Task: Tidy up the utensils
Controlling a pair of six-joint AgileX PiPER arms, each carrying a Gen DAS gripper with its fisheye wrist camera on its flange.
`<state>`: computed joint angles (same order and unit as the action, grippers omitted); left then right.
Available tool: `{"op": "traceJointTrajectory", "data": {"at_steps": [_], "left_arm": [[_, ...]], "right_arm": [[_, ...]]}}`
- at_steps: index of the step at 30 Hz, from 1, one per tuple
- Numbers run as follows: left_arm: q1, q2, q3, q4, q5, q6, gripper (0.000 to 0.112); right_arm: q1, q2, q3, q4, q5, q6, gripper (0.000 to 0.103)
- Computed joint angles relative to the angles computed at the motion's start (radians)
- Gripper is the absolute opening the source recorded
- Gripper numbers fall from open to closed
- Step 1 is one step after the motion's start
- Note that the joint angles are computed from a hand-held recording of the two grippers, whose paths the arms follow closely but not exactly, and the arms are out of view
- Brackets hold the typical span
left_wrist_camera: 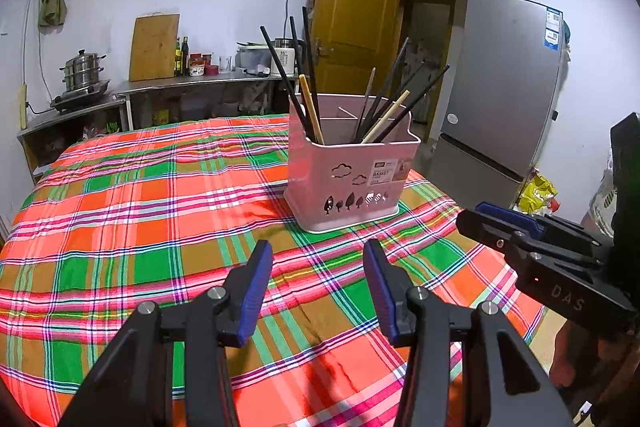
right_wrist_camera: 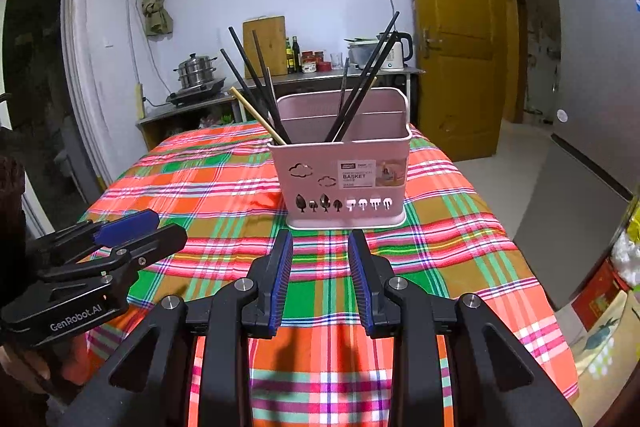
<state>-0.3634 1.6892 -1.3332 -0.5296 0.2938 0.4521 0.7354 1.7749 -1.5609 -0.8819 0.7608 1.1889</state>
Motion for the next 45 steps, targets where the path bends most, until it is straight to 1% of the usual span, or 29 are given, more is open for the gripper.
{"op": "traceJointTrajectory", "data": {"at_steps": [9,14,17,33,37,45], "left_arm": [[0.005,-0.001,0.01,-0.031,-0.008,0.027,0.049],[0.002,-0.006,0.026,-0.032,-0.025,0.032,0.049],[0.004,-0.008,0.033,-0.06,-0.033,0.059,0.049],[0.003,-0.011,0.04,-0.033,-0.036,0.032,0.049],[0.0,-0.013,0.048,-0.041,-0.053,0.046,0.049],[-0.003,-0.011,0.046,-0.02,-0.054,0.025,0.049]], "right_arm": [[0.003,0.0,0.0,0.0,0.001,-0.001,0.03],[0.013,0.007,-0.01,0.003,0.013,-0.001,0.03],[0.017,0.012,-0.019,0.005,0.019,-0.004,0.03],[0.021,0.02,-0.029,0.008,0.026,-0.006,0.03],[0.021,0.02,-0.026,0.003,0.024,-0.003,0.03],[0.018,0.02,-0.023,0.006,0.018,-0.002,0.03]]}}
